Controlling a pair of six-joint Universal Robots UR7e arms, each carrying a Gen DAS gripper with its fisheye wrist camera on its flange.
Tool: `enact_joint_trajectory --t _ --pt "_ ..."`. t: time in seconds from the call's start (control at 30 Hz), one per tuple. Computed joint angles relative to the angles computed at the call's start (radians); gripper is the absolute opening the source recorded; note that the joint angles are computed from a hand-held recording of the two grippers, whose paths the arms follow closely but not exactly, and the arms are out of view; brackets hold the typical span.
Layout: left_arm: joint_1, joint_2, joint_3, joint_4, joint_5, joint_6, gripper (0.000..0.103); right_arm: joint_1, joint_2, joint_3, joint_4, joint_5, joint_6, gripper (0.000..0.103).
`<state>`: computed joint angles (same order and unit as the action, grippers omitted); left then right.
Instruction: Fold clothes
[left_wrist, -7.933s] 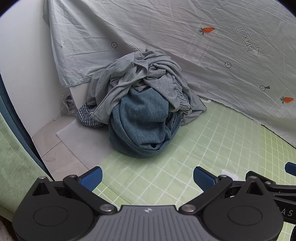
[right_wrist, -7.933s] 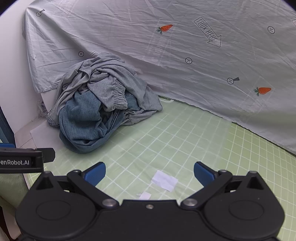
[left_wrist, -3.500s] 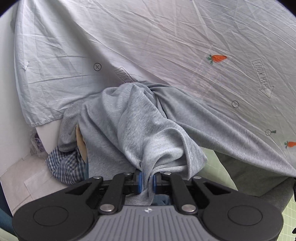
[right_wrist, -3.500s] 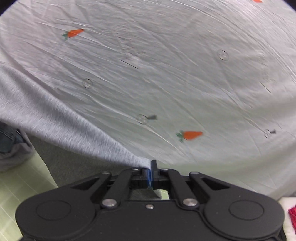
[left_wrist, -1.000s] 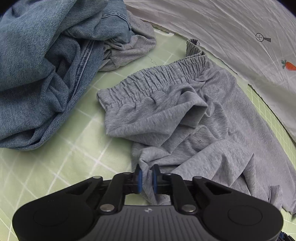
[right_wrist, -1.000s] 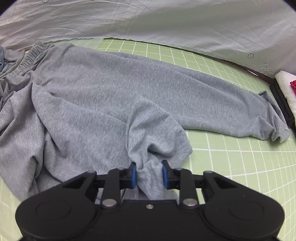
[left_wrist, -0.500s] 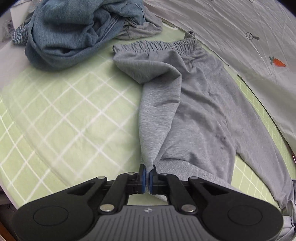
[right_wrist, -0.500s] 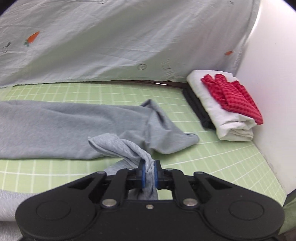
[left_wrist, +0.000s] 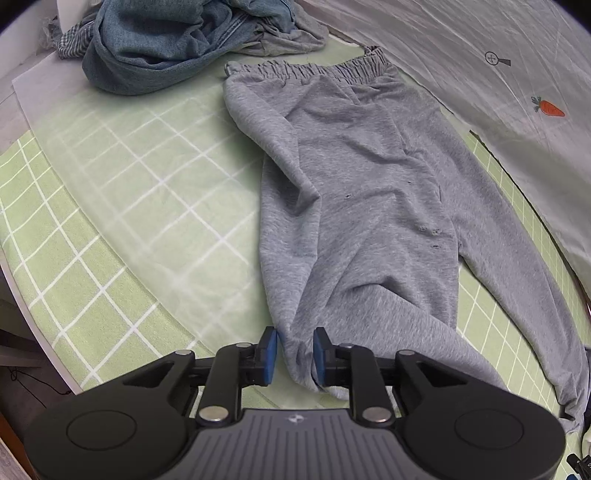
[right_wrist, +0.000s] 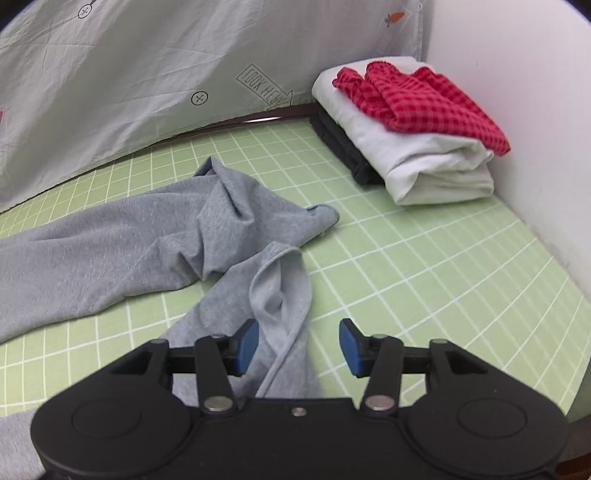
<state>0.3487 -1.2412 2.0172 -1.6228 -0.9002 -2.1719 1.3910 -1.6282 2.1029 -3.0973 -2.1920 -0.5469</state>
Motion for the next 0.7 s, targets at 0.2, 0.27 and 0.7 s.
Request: enact_joint_trajectory --t 0.2,0.27,0.7 --pt "0.066 -0.021 -0.028 0.039 0.008 0.07 0.036 0.023 0.031 0.029 0.052 -0.048 0.164 0.073" --pt "0.093 -0.025 -0.039 0.04 0.011 0.117 0.036 0.043 0.057 0.033 -0.008 -0.099 0.161 0.073" --pt "0.2 -0.095 -0.043 0.089 0.109 0.202 0.057 0.117 0.18 0.0 -0.137 -0.149 0.118 0.073"
